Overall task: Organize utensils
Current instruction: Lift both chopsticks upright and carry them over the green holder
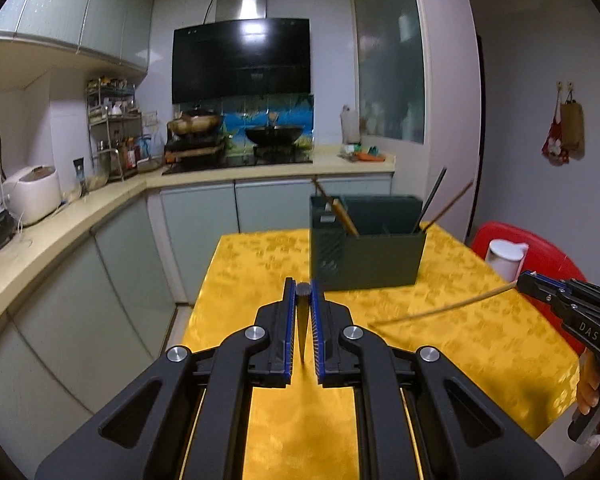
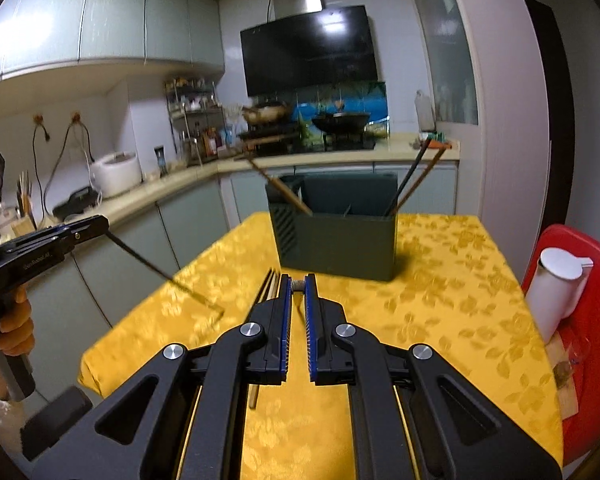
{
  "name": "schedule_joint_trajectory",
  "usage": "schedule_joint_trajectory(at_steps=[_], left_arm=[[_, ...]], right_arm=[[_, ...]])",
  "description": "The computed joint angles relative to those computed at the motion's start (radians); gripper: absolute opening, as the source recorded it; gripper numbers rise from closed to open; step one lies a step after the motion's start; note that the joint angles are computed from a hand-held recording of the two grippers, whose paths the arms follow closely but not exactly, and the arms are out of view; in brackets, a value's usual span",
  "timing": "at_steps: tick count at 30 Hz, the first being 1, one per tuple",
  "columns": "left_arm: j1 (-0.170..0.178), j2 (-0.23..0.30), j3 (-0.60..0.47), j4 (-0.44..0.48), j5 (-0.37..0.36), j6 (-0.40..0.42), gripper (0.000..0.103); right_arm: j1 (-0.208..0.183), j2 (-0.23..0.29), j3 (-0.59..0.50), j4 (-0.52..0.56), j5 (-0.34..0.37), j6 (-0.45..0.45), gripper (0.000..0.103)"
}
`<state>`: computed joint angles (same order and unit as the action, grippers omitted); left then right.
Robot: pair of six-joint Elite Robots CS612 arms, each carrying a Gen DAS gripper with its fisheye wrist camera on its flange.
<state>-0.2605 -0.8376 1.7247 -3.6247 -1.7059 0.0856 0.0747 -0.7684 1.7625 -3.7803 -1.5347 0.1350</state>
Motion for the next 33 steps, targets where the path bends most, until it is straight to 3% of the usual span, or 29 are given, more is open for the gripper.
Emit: schedule_joint_trajectory(at_steps=[11,18,33], left_arm=[[0.001,-0.006,-0.034,0.018,-0.022,0.013,0.007],[0.009,-0.002,-0.075,0.096,-0.048,0.012,0.007],[0.004,0.011,-0.19,0.221,-0.112,0.055,0.007]], right_arm=[[-0.019,-0.035,-0.024,0.038,0.015,0.006,0.007],[-0.037,-0.045,-0.06,0.115,0.041,0.022,0.007],[-0.056,-0.054,-0.147,0.226,-0.002,-0.008,0.007]])
